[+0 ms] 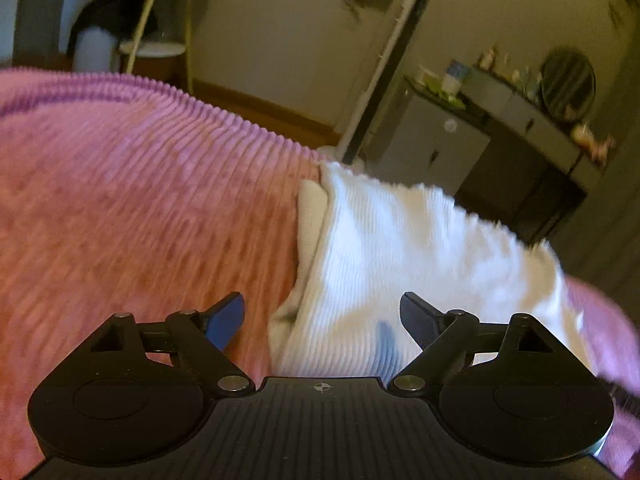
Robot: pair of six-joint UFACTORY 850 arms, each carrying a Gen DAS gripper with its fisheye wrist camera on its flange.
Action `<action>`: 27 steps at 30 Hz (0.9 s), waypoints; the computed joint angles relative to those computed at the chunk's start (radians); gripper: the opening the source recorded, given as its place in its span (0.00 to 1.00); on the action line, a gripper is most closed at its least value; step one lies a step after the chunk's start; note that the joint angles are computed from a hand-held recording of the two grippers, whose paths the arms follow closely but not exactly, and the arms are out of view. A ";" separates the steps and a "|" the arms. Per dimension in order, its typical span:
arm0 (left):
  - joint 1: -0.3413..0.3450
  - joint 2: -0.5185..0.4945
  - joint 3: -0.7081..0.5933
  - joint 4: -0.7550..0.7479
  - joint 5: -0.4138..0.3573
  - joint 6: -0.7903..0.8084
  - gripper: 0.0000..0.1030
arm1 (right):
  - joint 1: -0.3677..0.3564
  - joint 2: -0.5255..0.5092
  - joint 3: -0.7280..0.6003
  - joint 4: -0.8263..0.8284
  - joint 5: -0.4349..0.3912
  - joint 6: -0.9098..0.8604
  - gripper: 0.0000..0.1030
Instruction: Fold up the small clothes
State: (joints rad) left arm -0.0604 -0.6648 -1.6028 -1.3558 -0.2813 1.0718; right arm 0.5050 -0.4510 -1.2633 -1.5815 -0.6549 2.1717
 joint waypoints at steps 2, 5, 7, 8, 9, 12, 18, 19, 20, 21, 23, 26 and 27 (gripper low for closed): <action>0.013 -0.045 -0.066 0.070 -0.042 -0.107 0.87 | 0.006 -0.004 -0.006 -0.038 0.022 0.044 0.45; 0.025 -0.114 -0.169 0.191 -0.127 -0.260 0.79 | -0.001 -0.029 -0.038 -0.049 0.064 0.045 0.45; 0.029 -0.146 -0.217 0.199 -0.173 -0.276 0.75 | -0.004 -0.057 -0.073 -0.035 0.061 -0.013 0.36; 0.030 -0.159 -0.234 0.194 -0.190 -0.269 0.73 | -0.009 -0.070 -0.087 -0.043 0.059 -0.029 0.34; 0.027 -0.173 -0.255 0.221 -0.199 -0.289 0.73 | -0.016 -0.083 -0.101 -0.040 0.057 -0.034 0.30; 0.012 -0.220 -0.328 0.396 -0.211 -0.418 0.68 | -0.043 -0.119 -0.130 0.053 0.060 -0.089 0.08; 0.026 -0.280 -0.401 0.370 -0.301 -0.473 0.67 | -0.044 -0.107 -0.103 0.029 0.035 -0.026 0.01; 0.026 -0.291 -0.421 0.391 -0.312 -0.494 0.63 | -0.039 -0.103 -0.099 0.006 0.036 -0.003 0.02; 0.026 -0.299 -0.438 0.412 -0.319 -0.520 0.53 | -0.036 -0.097 -0.092 -0.028 0.041 0.028 0.02; 0.029 -0.310 -0.461 0.426 -0.338 -0.546 0.47 | -0.030 -0.094 -0.091 -0.045 0.042 0.042 0.03; 0.035 -0.307 -0.461 0.413 -0.349 -0.565 0.30 | -0.019 -0.095 -0.099 -0.095 0.048 0.057 0.04; 0.035 -0.274 -0.415 0.385 -0.328 -0.493 0.25 | -0.015 -0.116 -0.136 -0.134 0.098 0.033 0.04; 0.031 -0.265 -0.400 0.378 -0.315 -0.472 0.25 | -0.015 -0.124 -0.147 -0.125 0.112 0.018 0.06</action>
